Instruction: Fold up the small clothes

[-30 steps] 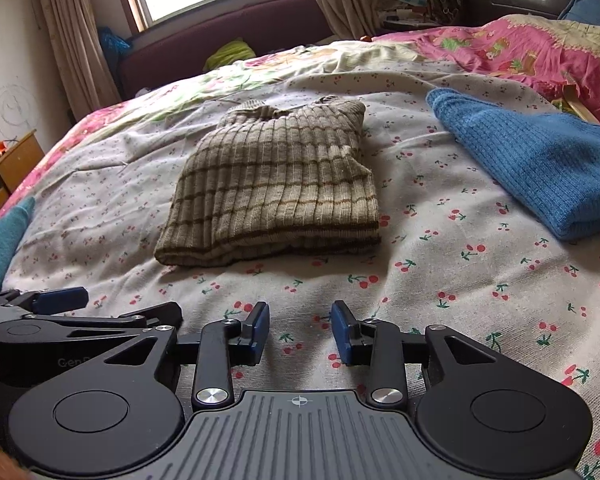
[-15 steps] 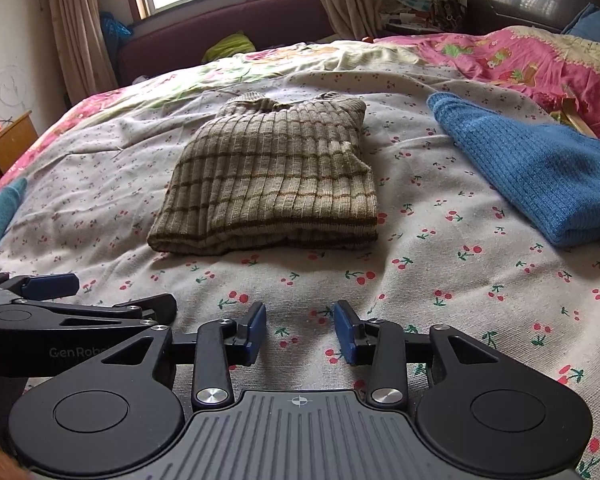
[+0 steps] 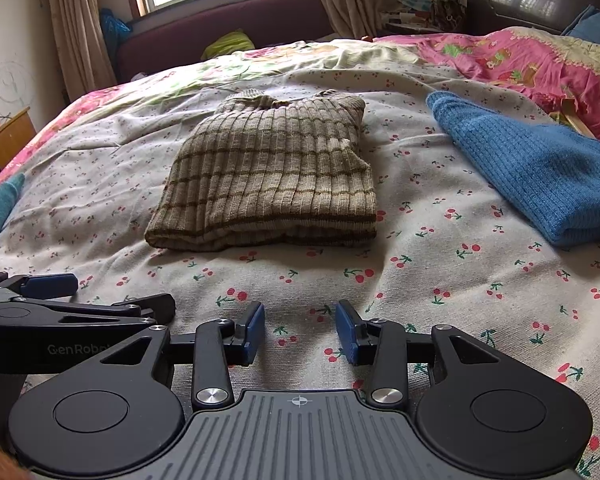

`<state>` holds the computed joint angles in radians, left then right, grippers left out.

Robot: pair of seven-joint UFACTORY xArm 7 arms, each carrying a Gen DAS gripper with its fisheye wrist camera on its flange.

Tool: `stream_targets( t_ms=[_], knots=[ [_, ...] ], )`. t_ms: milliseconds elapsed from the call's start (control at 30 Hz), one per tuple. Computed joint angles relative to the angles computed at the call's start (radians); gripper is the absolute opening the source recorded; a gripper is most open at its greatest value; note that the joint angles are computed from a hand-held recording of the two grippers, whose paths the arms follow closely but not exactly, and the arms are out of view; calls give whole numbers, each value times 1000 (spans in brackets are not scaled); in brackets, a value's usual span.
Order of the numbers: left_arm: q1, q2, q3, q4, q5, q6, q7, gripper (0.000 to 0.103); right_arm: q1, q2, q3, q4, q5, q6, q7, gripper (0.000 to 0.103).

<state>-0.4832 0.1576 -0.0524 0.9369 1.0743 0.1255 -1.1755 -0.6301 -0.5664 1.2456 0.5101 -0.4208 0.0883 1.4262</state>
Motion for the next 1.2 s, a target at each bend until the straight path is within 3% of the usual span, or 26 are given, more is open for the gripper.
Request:
stream_targets(
  t_ms=[533,900,1200],
  knots=[
    [-4,1,6,-4,-14,-9,7,103,11,-2,-7,-4,-2,12,5,41],
    [3,-4,-6,-10,-80,0,61,103,45,-13,-27,11,-34,73,44,53],
    [-2,-13,-5,-10,-66,11,54,103,80,-16,-55,17,-73,119,92,62]
  ],
)
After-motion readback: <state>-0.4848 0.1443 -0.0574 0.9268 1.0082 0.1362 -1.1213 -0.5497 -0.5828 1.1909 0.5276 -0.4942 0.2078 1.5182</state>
